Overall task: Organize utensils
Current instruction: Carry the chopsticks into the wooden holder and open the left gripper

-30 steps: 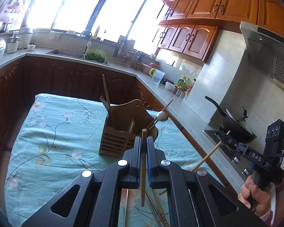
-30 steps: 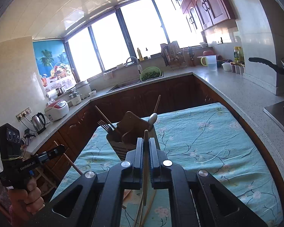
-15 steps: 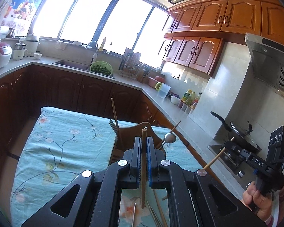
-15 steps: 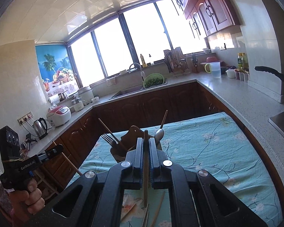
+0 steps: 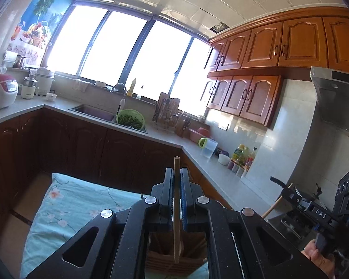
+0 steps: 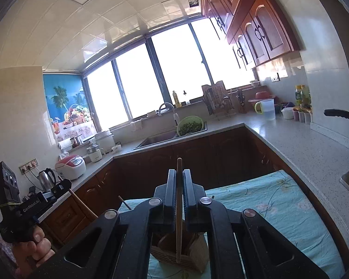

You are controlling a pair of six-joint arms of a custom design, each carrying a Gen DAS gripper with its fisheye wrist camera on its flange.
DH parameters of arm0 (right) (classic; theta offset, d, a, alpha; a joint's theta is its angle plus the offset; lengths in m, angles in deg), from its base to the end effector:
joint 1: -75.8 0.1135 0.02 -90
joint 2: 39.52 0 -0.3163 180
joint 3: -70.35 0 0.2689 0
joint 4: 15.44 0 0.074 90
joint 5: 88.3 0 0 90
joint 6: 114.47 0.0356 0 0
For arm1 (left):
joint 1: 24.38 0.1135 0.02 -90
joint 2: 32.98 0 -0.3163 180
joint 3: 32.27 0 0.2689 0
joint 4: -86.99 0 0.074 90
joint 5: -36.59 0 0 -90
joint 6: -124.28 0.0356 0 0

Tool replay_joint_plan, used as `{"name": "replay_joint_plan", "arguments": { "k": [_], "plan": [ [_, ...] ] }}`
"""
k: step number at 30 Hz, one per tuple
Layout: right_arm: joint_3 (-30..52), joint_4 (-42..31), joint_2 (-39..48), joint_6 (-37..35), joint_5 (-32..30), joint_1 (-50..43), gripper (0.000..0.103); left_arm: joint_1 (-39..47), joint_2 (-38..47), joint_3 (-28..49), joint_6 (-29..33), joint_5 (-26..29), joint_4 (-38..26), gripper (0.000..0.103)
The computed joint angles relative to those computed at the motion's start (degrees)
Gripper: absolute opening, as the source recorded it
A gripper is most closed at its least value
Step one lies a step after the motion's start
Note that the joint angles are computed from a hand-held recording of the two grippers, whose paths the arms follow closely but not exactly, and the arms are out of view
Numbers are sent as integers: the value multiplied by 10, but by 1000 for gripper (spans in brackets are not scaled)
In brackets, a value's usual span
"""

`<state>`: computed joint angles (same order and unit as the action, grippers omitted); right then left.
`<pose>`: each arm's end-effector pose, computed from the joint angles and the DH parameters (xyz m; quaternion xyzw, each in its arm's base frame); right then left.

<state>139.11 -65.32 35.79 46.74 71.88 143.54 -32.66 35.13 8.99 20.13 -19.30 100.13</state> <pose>0.1274 0.2229 0.3171 0.1897 0.7780 0.0283 0.5983 0.2371 -0.0547 0.2610 0.1424 0.7602 -0.3411 0.5344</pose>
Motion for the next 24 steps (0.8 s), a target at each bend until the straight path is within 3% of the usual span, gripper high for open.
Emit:
{"name": "replay_joint_plan", "arguments": {
  "k": [5, 9, 13, 18, 24],
  "plan": [
    [-38, 128, 13, -99, -27, -58, 5, -57, 89, -15, -17, -87, 116, 3],
    [-73, 197, 39, -118, -61, -85, 5, -98, 165, -28, -17, -134, 190, 3],
    [-92, 213, 70, -99, -72, -89, 5, -131, 227, -41, -10, -167, 242, 3],
    [-120, 232, 83, -73, -100, -100, 5, -147, 276, -20, -5, -180, 239, 4],
    [-125, 245, 84, -82, -117, -108, 5, -131, 281, 28, 6, -162, 178, 5]
  ]
}}
